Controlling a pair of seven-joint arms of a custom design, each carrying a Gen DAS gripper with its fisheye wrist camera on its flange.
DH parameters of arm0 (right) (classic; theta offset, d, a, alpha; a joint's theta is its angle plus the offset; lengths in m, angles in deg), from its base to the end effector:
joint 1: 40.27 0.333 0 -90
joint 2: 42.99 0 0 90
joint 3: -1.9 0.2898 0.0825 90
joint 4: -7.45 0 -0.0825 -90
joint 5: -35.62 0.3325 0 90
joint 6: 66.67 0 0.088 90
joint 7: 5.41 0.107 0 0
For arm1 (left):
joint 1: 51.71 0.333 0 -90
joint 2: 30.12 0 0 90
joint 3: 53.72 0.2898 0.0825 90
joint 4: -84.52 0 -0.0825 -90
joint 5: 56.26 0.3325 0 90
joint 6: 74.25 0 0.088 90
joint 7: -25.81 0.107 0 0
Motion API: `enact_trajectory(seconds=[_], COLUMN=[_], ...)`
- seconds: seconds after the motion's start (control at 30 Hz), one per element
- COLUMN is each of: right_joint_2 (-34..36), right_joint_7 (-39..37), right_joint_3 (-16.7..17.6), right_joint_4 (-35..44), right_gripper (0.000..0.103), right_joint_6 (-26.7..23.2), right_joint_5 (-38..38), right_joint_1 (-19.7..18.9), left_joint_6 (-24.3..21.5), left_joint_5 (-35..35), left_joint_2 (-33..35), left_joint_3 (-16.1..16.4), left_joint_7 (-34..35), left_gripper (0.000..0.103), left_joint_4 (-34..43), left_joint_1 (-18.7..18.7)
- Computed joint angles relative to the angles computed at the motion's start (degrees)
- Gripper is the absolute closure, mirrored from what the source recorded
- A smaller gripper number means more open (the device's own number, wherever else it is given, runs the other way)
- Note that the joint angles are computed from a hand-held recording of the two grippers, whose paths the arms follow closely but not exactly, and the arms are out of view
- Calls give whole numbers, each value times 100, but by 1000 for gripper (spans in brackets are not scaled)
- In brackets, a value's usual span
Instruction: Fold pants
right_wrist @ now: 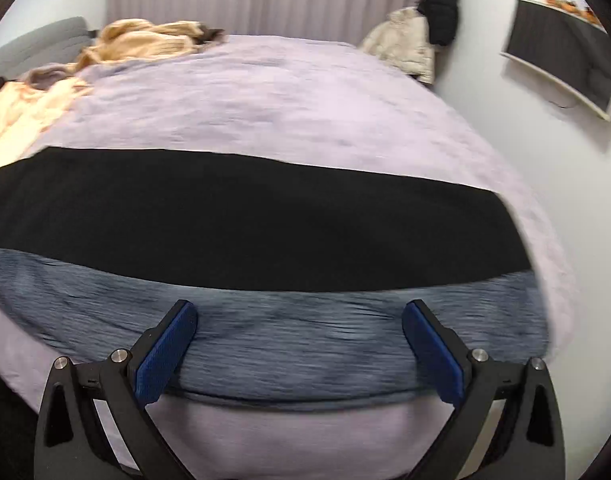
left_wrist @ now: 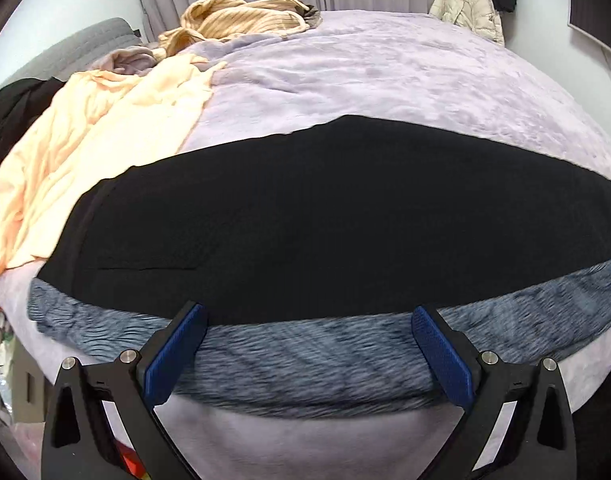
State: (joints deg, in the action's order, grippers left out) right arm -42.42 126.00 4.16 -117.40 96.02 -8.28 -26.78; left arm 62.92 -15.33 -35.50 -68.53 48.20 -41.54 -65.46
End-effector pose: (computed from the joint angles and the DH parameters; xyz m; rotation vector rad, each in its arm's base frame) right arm 0.5008 0.1788 0.4528 -2.0001 1.6101 -0.8124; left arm 0.4399 -0.2360 0.4532 -1.9866 1.6049 -0.3901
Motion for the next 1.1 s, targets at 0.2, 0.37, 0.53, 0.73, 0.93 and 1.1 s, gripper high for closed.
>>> enact_trajectory(seconds=[0.2,0.37,0.53,0.73,0.93,1.1], right_joint_2=[-126,-26,-82,-179,-2,1197], right_joint_7=[-508,490,319,949,1411,-1356], right_joint_3=[-203,-124,-114,52,437,857], right_joint_4=[-291,-57,-95,120,462,1561], right_gripper=[0,0,0,0,0,0], right_joint_6=[322,-30,-50,-897,106,-153], right_joint_5=[967,-170,28,-154,-976,1445], right_joint_1=[-384,-385,-414,-244,90,572], left_joint_6=[544,1138,-60,-84,639,335], left_joint_5=[-649,-1538,-1303,-1391,-502,-561], left_joint_2=[-872,-1560,-1817,-2374,-1380,166], left_joint_3=[332,614,349,440,117,551], left_joint_7=[36,127,-13,-127,-87,631], left_gripper=[0,0,0,0,0,0], left_joint_4=[-1188,-2042,-1858,-1936,-977,565], left_joint_1=[282,723,1125,1227,1398,1455])
